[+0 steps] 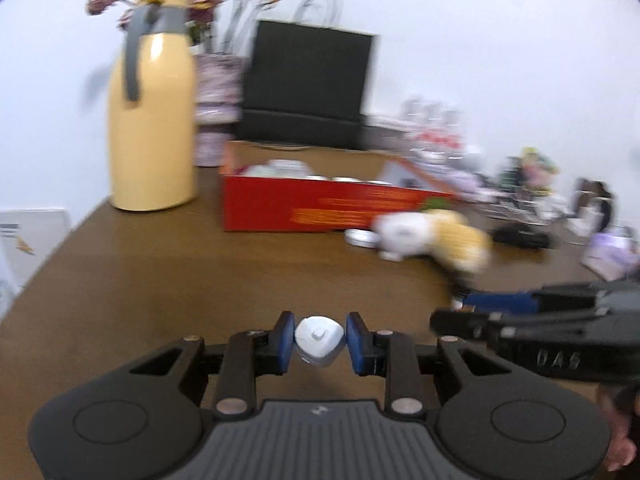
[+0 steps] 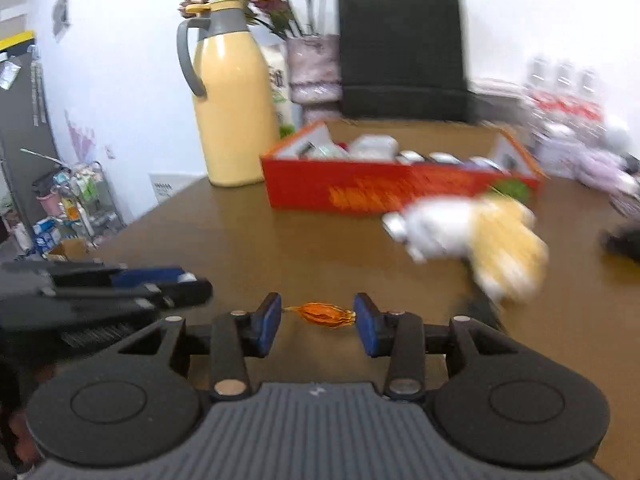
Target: Organize objects
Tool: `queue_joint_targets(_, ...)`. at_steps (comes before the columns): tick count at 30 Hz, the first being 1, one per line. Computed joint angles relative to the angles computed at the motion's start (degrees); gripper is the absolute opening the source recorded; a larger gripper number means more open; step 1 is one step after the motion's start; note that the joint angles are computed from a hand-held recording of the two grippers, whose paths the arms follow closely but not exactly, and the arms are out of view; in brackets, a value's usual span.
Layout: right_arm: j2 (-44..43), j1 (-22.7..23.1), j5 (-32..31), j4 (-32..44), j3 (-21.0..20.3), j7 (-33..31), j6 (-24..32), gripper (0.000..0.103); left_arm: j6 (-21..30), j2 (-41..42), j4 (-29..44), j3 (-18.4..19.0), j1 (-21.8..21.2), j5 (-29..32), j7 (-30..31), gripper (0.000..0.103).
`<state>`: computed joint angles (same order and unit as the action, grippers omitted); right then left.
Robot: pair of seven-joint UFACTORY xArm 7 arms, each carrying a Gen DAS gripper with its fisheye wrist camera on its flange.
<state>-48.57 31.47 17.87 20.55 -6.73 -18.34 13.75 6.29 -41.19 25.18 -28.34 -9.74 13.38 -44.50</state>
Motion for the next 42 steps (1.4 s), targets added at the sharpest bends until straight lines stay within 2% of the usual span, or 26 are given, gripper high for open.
queue_joint_targets(2,-9.8,-4.4,-1.7,-3.5,2.0,1.5,7.4,0.041,2.9,-3.2,-0.5,0.9,-4.3,-0.5,0.9,0.026)
queue_joint_targets(4,-19.2,-7.9,-3.1,-5.9,2.9,2.7,15.1,0.041,5.6,-5.4,-0.2,0.6,-6.0,-0.3,1.5,0.026)
queue_joint_targets(6,-26.0,-10.0,-4.2,-7.0,2.4,2.3,20.1,0.041,7.2,-6.8,0.2,0.9,-7.2,-0.7,1.6,0.027)
queue_joint_targets(9,-30.1,-11.7,-5.2,-7.1,1.9,0.4,21.2,0.041,7.6,-7.1,1.4,0.3,-6.6,-1.1,0.3,0.026)
queue_joint_targets(13,-28.4,-11.8,-4.5,-6.8,-0.6,-2.1,17.6,0.041,7.6,-5.3,4.1,-3.2,-2.6,0.6,-1.8,0.027)
queue_joint_targets(14,-27.2,-11.5,-4.2,-6.6,-1.3,-2.8,16.5,0.041,7.1,-4.2,4.6,-3.4,-2.0,0.8,-2.0,0.027)
queue_joint_targets(17,-21.0,-9.5,-3.1,-4.5,-3.6,-5.6,12.0,0.041,4.0,1.7,7.4,-0.5,-0.9,2.5,1.4,0.027)
queue_joint_targets(19,-15.2,-7.1,-2.7,-1.3,-5.1,-8.5,7.3,0.041,0.5,7.8,11.4,3.1,-0.6,3.4,5.8,0.027)
queue_joint_targets(20,-11.3,-4.8,-2.3,1.1,-6.5,-10.5,3.9,0.041,-0.9,12.2,14.9,5.4,-0.6,3.3,8.4,0.027)
queue_joint_targets(21,-6.9,-2.4,-1.7,4.1,-8.1,-12.2,1.0,0.041,-1.2,15.8,18.2,5.9,0.2,3.2,9.8,0.027)
queue_joint_targets(22,-1.5,1.1,-0.7,8.1,-10.6,-14.1,-1.9,0.041,-1.2,20.2,22.4,6.0,1.6,3.9,11.3,0.027)
queue_joint_targets(23,3.1,4.2,0.5,11.9,-12.9,-15.4,-3.7,0.041,-0.8,25.1,27.4,4.6,4.4,6.3,11.5,0.027)
queue_joint_targets(24,8.6,8.0,2.3,16.9,-16.3,-16.8,-4.3,0.041,1.6,29.7,32.6,2.6,7.1,9.2,9.7,0.027)
queue_joint_targets(25,14.3,11.2,6.0,22.8,-19.4,-18.9,-2.9,0.041,4.7,34.8,38.1,2.2,7.7,9.6,10.1,0.026)
queue_joint_targets(26,20.0,15.8,7.2,28.8,-24.2,-19.0,-1.6,0.041,7.4,40.4,43.7,3.8,5.9,7.9,13.0,0.027)
queue_joint_targets(28,31.7,19.5,14.4,40.2,-30.0,-21.3,3.8,0.041,13.0,49.4,53.4,4.5,4.6,3.9,18.0,0.027)
queue_joint_targets(29,37.7,22.1,16.5,45.5,-34.1,-20.8,6.1,0.041,17.2,53.9,59.0,6.0,3.1,3.8,17.2,0.027)
queue_joint_targets(30,43.5,22.4,19.8,50.2,-36.3,-20.8,8.7,0.041,19.3,56.6,62.1,7.2,2.0,3.9,16.6,0.028)
queue_joint_targets(32,53.1,18.5,25.0,57.5,-36.1,-19.7,12.9,0.043,21.7,60.7,66.9,10.1,-0.3,4.7,15.2,0.031)
queue_joint_targets(33,56.0,17.2,24.8,59.4,-36.0,-17.4,13.9,0.045,21.5,61.3,67.4,11.1,-0.9,4.7,15.3,0.035)
queue_joint_targets(34,57.7,15.3,24.0,60.4,-34.6,-15.7,13.4,0.045,20.8,61.1,66.9,12.1,-1.5,4.5,15.0,0.045)
queue_joint_targets(36,56.2,15.6,24.0,57.9,-34.1,-16.9,10.5,0.052,18.4,59.5,64.7,13.3,-1.9,3.2,16.0,0.057)
queue_joint_targets(37,54.6,15.2,24.4,56.3,-33.1,-18.5,8.4,0.056,17.4,58.4,63.4,14.1,-2.5,3.2,16.2,0.060)
queue_joint_targets(39,51.6,14.5,24.5,53.8,-31.2,-20.7,5.5,0.073,16.4,55.5,61.0,16.0,-4.2,4.2,16.3,0.060)
queue_joint_targets(41,47.9,14.0,22.1,51.2,-29.3,-20.7,3.3,0.073,13.9,51.1,56.8,18.8,-7.0,7.4,12.8,0.064)
queue_joint_targets(42,45.5,13.7,21.2,49.6,-28.2,-21.4,2.5,0.075,11.9,48.3,53.8,19.6,-8.0,8.2,11.6,0.071)
